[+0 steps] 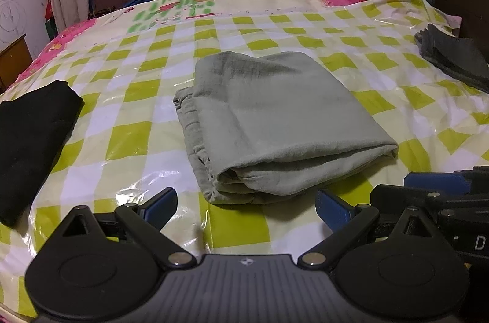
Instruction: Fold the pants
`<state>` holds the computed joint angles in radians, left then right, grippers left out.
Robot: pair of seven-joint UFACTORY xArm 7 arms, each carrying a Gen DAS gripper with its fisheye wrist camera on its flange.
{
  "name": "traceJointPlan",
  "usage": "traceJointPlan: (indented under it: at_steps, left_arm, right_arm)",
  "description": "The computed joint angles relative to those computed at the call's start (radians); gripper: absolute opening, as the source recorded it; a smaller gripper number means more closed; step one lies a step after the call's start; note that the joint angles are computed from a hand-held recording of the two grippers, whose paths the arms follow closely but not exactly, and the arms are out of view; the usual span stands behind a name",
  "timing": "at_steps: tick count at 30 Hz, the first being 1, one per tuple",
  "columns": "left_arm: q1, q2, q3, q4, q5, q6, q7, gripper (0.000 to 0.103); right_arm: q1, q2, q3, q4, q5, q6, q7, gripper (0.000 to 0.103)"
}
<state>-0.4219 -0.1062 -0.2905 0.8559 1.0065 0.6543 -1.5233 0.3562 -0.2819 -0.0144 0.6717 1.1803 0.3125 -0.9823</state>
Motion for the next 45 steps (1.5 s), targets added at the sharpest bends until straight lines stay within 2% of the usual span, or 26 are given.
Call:
traceJointPlan:
  at_steps: [22,45]
  left_arm:
    - [0.003,0.010,0.012,-0.001,-0.031,-0.018,0.034,0.103]
    - [0.008,0.013,0.014,-0.007,-0.044,-0.030,0.041,0.103]
  right_arm:
    - [-0.007,0.017,0.007,0.007,-0.075,0.002,0.117,0.045]
    - [-0.011,0.032,0.004,0.017,-0.083,0.020,0.132,0.045]
